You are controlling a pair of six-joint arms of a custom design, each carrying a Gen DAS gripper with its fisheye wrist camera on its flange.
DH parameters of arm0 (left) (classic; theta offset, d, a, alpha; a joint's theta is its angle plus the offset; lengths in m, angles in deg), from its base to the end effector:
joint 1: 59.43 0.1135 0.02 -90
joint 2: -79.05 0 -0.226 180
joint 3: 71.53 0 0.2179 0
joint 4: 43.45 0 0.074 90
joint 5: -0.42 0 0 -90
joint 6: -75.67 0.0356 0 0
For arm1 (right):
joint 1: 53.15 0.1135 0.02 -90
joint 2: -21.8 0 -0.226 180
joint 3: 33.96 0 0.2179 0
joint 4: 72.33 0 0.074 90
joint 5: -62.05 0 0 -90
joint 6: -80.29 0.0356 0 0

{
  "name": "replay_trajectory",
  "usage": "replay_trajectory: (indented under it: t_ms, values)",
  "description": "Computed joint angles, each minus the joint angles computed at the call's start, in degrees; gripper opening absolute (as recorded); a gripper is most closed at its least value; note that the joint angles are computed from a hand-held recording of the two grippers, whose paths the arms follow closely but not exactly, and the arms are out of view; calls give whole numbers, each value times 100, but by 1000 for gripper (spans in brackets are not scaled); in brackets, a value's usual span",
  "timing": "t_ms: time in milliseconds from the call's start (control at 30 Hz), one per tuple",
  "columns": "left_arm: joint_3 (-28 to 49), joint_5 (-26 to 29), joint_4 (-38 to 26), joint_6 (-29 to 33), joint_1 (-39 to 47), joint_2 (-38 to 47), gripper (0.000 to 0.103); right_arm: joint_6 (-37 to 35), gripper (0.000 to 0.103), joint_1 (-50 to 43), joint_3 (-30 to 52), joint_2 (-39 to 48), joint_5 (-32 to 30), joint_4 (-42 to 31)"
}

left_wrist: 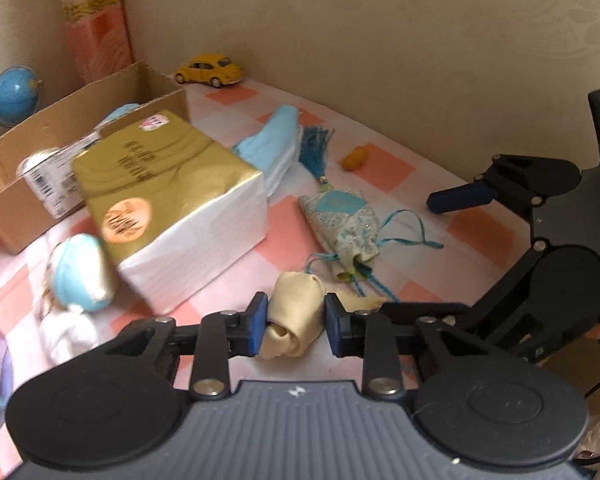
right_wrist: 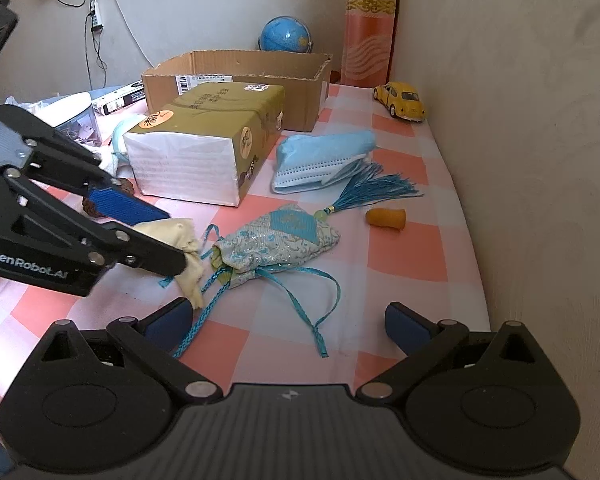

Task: Organize soft objects
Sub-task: 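Grasp the blue embroidered tasseled sachet with the right gripper while the left gripper holds the cloth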

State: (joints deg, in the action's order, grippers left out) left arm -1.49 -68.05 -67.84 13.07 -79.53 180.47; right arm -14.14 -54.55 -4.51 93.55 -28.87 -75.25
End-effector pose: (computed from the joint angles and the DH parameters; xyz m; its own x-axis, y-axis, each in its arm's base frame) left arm 0.2876 -0.1192 0.1330 -0.4530 0.6216 -0.6390 0.8132 0.5818 -0.0105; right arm 0.1875 -0.0040 0.1037 -0.7085 -0.0599 -0.7032 -0.0417 0.9982 -0.0430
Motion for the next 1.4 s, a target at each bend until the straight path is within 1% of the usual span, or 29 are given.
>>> replay_trajectory:
  t_ms: [133,267,400,467,633,667,767,900,1033,1133,1233,1333,1400]
  values:
    - [-369,28,51,-106,243,-372,29,10,103,62,68,62,19,-32]
    - [-626,27,12,-109,502,-619,29,-55,103,174,313,353,15,-37]
    - [-720,123,-72,-73,802,-751,29,-161,103,308,690,756,65,-74]
    - [-748,138,-66,-56,879,-768,29,-171,103,273,875,942,-66,-134]
    - [-765,311,-115,49,1090,-799,29,-216,103,354,1174,1176,-18,-282]
    - [-766,347,-121,63,1126,-803,29,-193,103,377,1284,1222,-10,-406]
    - [-767,442,-121,89,1206,-791,29,-265,103,507,1464,1174,75,-745]
    - [-750,552,-115,130,1276,-744,29,-599,103,618,1542,806,259,-1187]
    - [-717,681,-103,195,1346,-652,29,-876,103,466,1748,806,325,-1352]
    - [-689,734,-122,225,1369,-609,29,-1019,103,285,2006,1203,157,-1285]
    - [-670,752,-141,239,1377,-598,29,-1115,99,155,2303,1656,56,-1251]
    - [-637,788,-178,258,1389,-575,29,-1148,97,-1,2516,1898,-260,-1308]
    - [-603,771,-202,255,1374,-549,29,-1135,93,-67,2623,2013,-445,-1361]
